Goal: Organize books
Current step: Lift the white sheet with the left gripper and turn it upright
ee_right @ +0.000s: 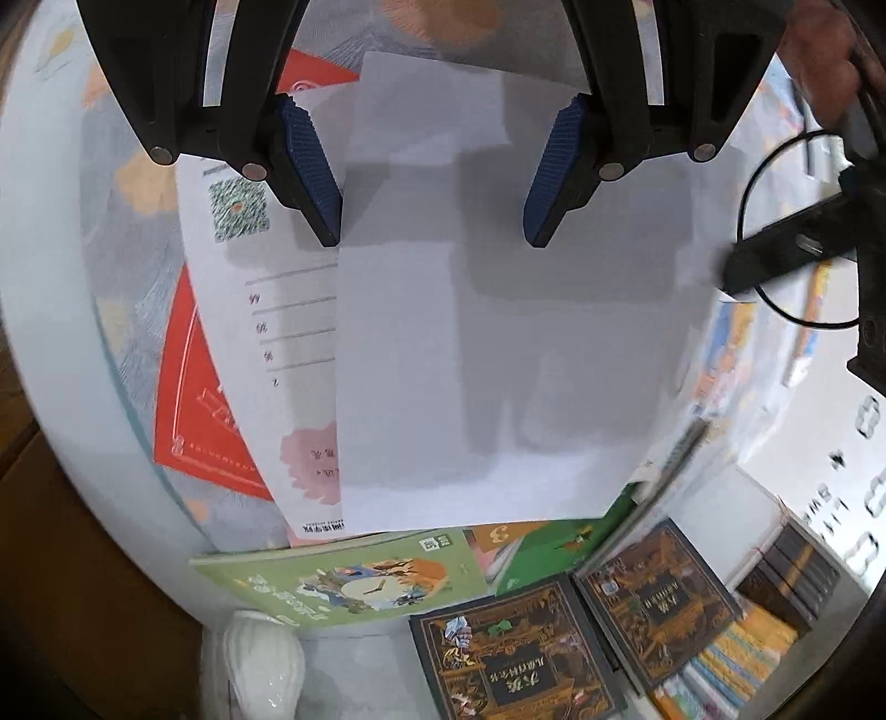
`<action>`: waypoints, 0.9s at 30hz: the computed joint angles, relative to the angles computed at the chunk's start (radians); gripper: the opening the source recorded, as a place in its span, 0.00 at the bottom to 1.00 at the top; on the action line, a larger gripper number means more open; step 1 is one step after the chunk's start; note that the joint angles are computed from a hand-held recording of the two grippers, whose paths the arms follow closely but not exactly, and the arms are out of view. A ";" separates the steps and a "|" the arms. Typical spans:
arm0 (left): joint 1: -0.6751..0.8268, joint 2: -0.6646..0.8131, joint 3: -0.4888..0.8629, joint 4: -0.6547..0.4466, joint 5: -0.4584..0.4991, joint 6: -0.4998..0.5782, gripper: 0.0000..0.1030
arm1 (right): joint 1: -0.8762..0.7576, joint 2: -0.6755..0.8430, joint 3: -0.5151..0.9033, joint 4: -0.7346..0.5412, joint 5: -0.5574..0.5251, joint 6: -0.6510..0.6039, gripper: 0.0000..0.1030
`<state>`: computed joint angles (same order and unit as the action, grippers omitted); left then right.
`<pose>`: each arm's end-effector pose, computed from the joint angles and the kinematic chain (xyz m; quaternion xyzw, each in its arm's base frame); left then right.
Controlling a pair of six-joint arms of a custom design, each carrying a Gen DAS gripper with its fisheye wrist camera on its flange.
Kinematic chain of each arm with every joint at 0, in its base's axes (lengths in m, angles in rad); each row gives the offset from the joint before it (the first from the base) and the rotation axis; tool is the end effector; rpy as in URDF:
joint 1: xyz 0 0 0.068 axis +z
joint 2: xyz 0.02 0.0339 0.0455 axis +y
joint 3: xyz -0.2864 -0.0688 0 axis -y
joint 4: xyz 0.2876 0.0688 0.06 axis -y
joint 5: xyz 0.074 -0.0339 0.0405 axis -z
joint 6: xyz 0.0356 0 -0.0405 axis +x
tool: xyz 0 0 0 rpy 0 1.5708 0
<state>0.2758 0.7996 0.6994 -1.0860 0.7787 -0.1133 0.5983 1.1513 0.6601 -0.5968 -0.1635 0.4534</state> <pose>0.1510 0.0167 0.2577 -0.1044 0.9050 -0.3570 0.2065 0.1917 0.1377 0.1957 -0.0895 0.9638 0.1882 0.1663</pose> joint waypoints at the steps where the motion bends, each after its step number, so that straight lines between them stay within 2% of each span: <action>1: -0.018 0.000 0.006 0.016 -0.007 -0.024 0.38 | -0.018 -0.005 -0.010 0.017 -0.030 0.012 0.64; 3: -0.082 -0.008 0.002 0.064 -0.084 -0.087 0.38 | -0.043 -0.006 -0.019 0.029 -0.062 0.022 0.64; 5: -0.175 0.008 -0.019 0.126 -0.205 -0.163 0.36 | -0.030 -0.017 -0.022 0.024 -0.045 0.032 0.64; 7: -0.206 0.030 -0.044 0.159 -0.275 -0.189 0.33 | -0.014 -0.024 -0.024 0.022 -0.023 0.039 0.65; 9: -0.135 0.052 -0.052 0.140 -0.231 -0.148 0.26 | -0.011 -0.029 -0.027 0.024 -0.008 0.048 0.67; 14: 0.084 0.071 -0.055 0.058 0.060 -0.099 0.26 | -0.059 -0.053 -0.062 0.071 -0.060 0.063 0.71; 17: 0.101 0.047 -0.043 0.038 0.123 -0.113 0.26 | -0.091 -0.068 -0.081 0.094 -0.107 0.069 0.73; 19: 0.056 0.044 -0.060 0.088 0.132 -0.178 0.26 | -0.100 -0.075 -0.086 0.099 -0.125 0.082 0.73; 22: -0.065 0.049 -0.091 0.174 0.060 -0.287 0.25 | -0.126 -0.093 -0.096 0.100 -0.173 0.105 0.73; 23: -0.106 0.049 -0.098 0.195 0.028 -0.315 0.23 | -0.132 -0.095 -0.097 0.100 -0.185 0.112 0.73; 24: -0.129 0.048 -0.104 0.212 0.006 -0.335 0.16 | -0.138 -0.098 -0.097 0.098 -0.193 0.111 0.73; 27: -0.087 0.089 -0.102 0.219 0.062 -0.325 0.11 | -0.182 -0.098 -0.095 0.080 -0.259 0.099 0.73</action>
